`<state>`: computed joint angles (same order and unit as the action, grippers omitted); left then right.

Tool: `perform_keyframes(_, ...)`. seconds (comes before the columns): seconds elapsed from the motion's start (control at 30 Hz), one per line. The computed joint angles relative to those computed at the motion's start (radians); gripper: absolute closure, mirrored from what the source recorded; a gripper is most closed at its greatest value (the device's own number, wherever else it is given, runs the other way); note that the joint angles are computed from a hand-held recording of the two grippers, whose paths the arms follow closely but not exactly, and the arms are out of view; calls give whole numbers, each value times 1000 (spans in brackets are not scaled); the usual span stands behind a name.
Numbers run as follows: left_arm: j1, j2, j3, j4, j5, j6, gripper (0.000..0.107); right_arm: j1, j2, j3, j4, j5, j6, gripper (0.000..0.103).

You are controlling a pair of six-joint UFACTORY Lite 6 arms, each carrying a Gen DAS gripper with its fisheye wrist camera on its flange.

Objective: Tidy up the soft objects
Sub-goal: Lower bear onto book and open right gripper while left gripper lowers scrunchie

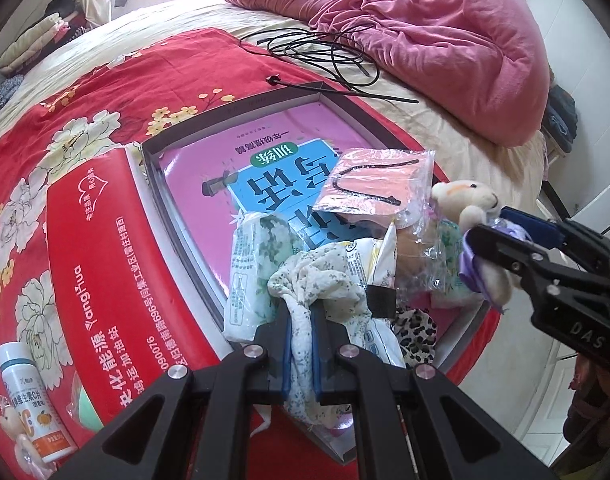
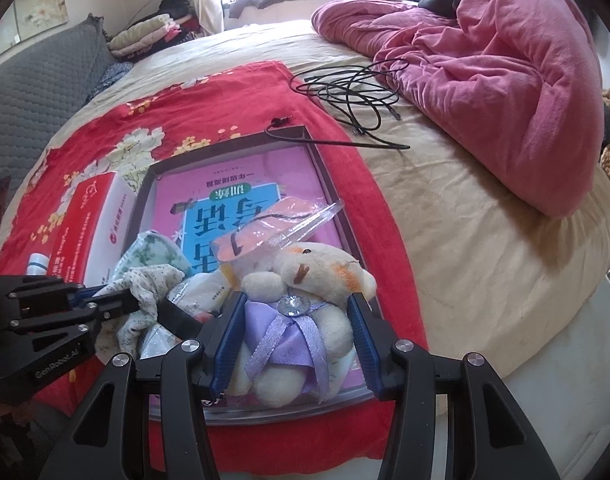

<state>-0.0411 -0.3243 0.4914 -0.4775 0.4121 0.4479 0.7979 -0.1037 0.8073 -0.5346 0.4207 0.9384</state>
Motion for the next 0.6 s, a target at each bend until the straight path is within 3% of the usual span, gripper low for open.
perform_keyframes(0.6,10,22,17,-30,2,37,99,-38,121,18,-116,-70,137,50)
